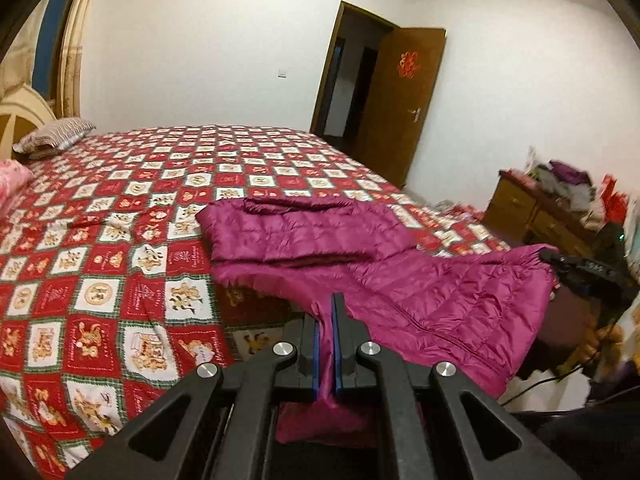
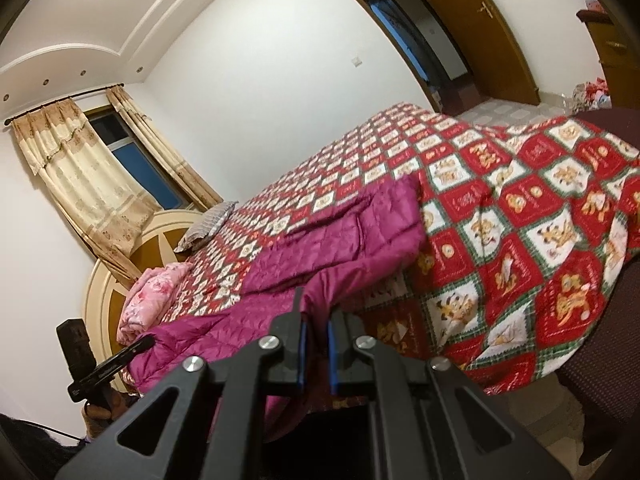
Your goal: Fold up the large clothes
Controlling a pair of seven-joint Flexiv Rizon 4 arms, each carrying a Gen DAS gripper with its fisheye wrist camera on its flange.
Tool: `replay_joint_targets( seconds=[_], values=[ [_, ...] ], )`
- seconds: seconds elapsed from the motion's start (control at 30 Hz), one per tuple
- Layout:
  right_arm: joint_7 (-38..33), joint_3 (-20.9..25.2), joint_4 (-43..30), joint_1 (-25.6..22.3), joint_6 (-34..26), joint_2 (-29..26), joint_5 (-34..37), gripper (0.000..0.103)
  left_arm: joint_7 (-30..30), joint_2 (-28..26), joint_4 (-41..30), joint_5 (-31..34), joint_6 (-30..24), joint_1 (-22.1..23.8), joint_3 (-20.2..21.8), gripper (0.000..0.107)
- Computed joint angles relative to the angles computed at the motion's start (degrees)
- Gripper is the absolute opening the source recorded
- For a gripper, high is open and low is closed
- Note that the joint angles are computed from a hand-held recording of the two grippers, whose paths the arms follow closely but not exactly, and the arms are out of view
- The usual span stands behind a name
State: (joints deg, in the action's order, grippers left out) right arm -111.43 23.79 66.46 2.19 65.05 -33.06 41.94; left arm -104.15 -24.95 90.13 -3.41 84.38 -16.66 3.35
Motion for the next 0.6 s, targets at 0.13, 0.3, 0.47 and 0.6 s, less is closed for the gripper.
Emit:
replay_joint_targets(
  seconds=[0.13, 0.3, 0.47, 0.6],
  values=[
    [0.4, -0.3, -0.2, -0.1, 1.1, 0.2, 0.1, 0.011, 3.2, 0.9, 3.5, -4.8, 3.5, 5.0, -6.1, 0.004],
    [2.3, -1.0, -3.0, 0.5, 0.1, -1.8, -1.4, 0.011, 7.7, 0.0, 2.7, -10.1, 3.9, 8.6, -10.4, 0.004],
    [3.9, -1.3, -9.7, 1.5, -1.5, -5.4, -3.5, 0.011, 8.8, -2.5, -3.5, -11.0, 0.8, 7.9, -7.6, 0.004],
    [7.3, -3.6, -19.1, 4.6, -3.5, -10.4, -8.2, 0.011, 8.9, -6.3, -10.6, -12.7, -2.8, 9.0, -7.1, 0.004]
  ],
)
